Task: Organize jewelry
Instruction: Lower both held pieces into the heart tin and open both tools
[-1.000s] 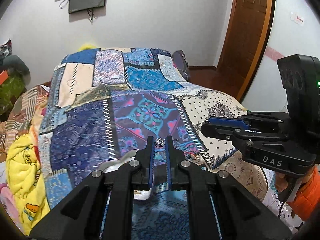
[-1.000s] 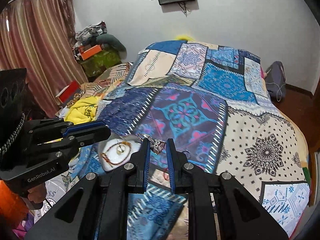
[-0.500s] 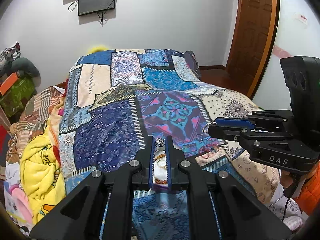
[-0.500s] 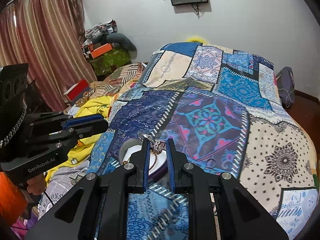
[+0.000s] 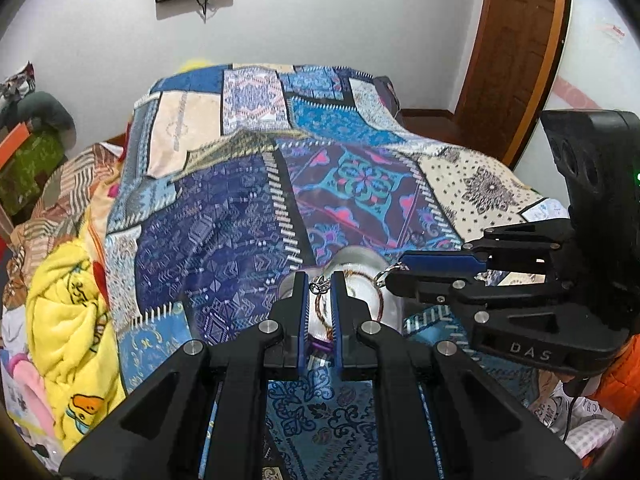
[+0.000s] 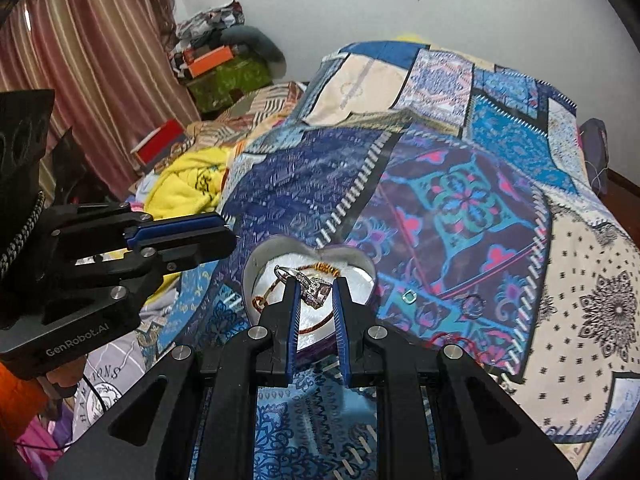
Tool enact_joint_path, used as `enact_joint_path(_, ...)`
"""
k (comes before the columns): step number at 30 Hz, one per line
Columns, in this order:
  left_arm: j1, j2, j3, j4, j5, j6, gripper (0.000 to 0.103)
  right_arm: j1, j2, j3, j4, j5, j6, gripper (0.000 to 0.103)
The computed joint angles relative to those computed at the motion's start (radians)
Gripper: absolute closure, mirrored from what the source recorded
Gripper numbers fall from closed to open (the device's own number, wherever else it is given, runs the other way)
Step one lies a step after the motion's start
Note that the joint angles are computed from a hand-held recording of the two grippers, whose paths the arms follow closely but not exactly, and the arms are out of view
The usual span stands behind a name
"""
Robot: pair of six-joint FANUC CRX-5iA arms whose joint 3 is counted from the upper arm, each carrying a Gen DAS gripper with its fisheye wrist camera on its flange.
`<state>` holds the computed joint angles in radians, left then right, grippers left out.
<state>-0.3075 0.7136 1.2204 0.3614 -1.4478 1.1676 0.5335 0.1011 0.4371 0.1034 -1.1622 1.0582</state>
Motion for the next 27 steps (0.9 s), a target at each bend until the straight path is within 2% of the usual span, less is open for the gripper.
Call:
enact_joint_path(6,0.003,0.017,0.000,-0.004,-0.016,0.009,0.094,-0.003,0.029,0.028,-0.037,-0.039,0.035,0.089)
enact_joint_path(16,0.010,0.067,0.068,0.011,-0.061,0.025,0.094,0.003,0.057,0.051,-0.025,-0.068,0.057,0.088)
enact_joint_path(25,0.010,0.055,0.061,0.005,-0.049,0.016,0.093,0.028,0.059,0.038,0.042,-0.066,0.062,0.088)
enact_joint_path(27,0.011,0.058,0.071,0.002,-0.055,0.025,0.089,0.035,0.057,0.033,0.059,-0.067,0.061,0.088)
